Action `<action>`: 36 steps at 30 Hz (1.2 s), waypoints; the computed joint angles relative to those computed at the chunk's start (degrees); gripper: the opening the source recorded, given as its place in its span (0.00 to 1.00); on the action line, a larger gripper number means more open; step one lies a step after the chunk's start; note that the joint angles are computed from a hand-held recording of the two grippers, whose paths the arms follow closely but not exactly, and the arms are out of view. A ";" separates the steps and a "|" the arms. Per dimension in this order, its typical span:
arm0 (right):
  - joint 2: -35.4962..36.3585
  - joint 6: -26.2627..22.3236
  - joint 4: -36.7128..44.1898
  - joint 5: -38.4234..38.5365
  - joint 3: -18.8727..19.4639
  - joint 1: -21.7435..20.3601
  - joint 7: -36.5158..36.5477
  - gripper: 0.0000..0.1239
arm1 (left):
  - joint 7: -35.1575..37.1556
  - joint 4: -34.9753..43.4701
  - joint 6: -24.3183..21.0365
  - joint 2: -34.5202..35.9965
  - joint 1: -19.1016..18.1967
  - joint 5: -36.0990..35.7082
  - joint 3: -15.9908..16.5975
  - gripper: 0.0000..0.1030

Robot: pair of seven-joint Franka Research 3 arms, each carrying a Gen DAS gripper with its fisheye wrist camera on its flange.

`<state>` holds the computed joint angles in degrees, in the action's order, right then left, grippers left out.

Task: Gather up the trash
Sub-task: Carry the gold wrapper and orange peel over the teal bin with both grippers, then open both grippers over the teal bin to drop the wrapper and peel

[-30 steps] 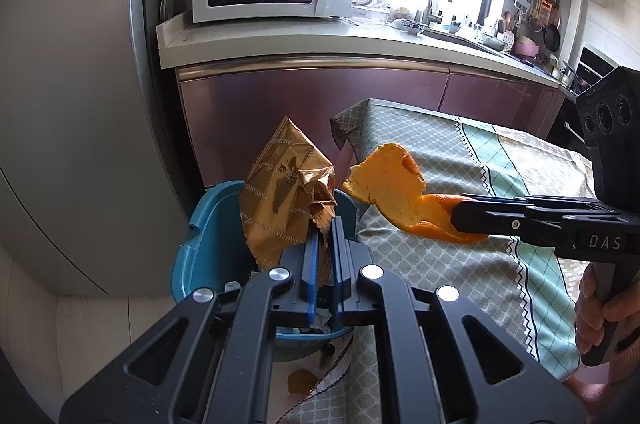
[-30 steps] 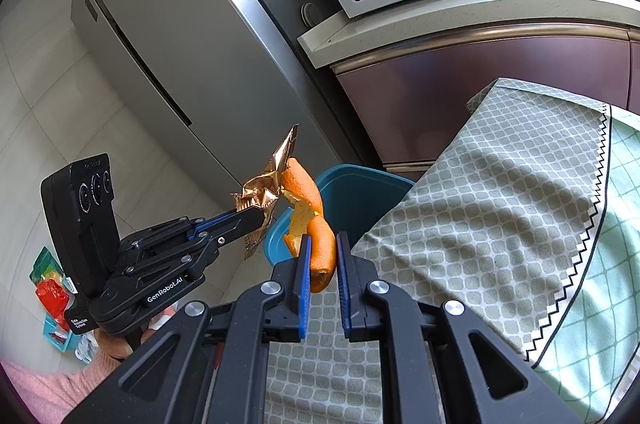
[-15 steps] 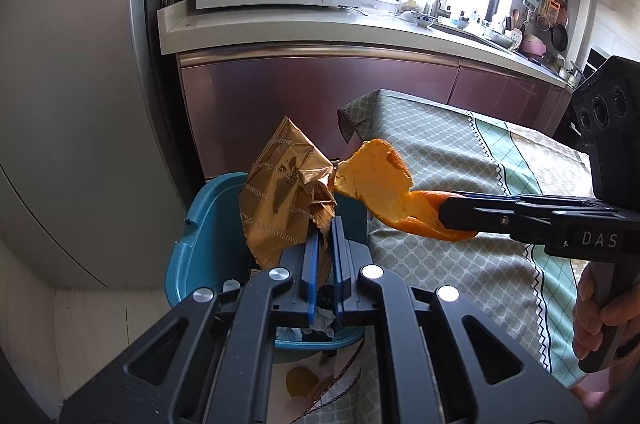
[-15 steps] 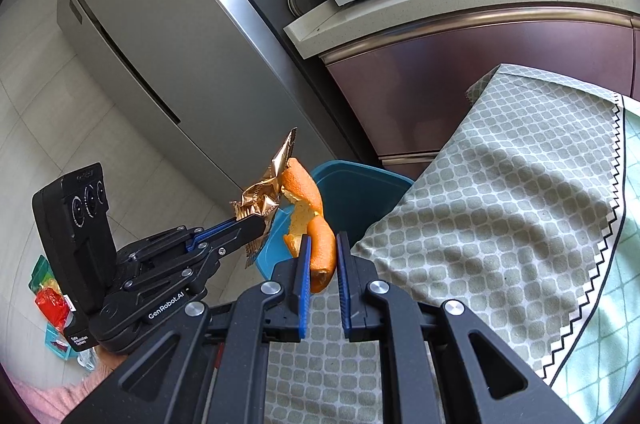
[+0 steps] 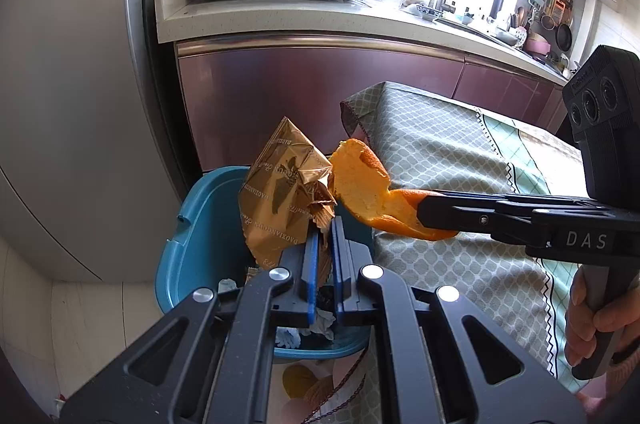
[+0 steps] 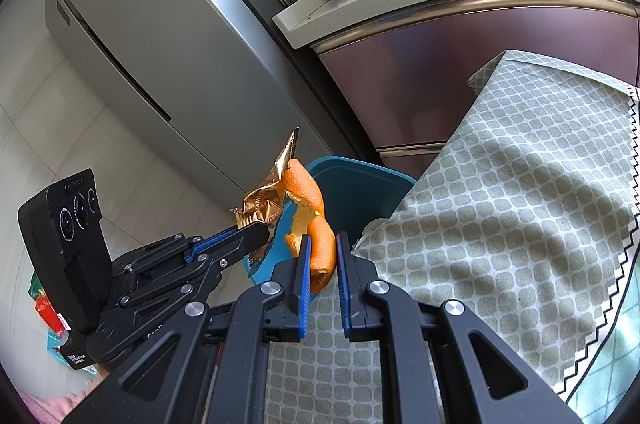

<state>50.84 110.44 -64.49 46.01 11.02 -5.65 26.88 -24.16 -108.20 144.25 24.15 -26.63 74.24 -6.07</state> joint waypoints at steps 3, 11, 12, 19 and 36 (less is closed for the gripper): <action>0.34 0.06 0.43 -0.40 -0.04 0.45 0.29 0.09 | -0.06 0.35 0.19 0.46 0.06 -0.15 0.09 0.07; 1.36 0.45 1.57 -1.55 0.00 1.44 1.39 0.09 | -0.78 0.77 2.13 1.59 0.62 -0.60 0.78 0.07; 1.35 0.59 1.46 -1.69 0.00 1.52 1.34 0.09 | -0.95 0.78 2.25 1.67 0.59 -0.62 0.90 0.07; 2.46 1.15 2.77 -2.79 -0.01 2.45 2.72 0.09 | -1.61 1.04 3.69 2.41 0.77 -0.73 1.52 0.07; 4.65 3.13 5.73 -5.91 0.08 5.02 6.13 0.13 | -0.22 2.25 8.84 5.03 2.08 -4.99 2.91 0.08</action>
<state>55.49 113.57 -58.76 40.09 11.09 -0.63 33.00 -24.38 -105.94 153.09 29.18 -24.55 69.24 -3.16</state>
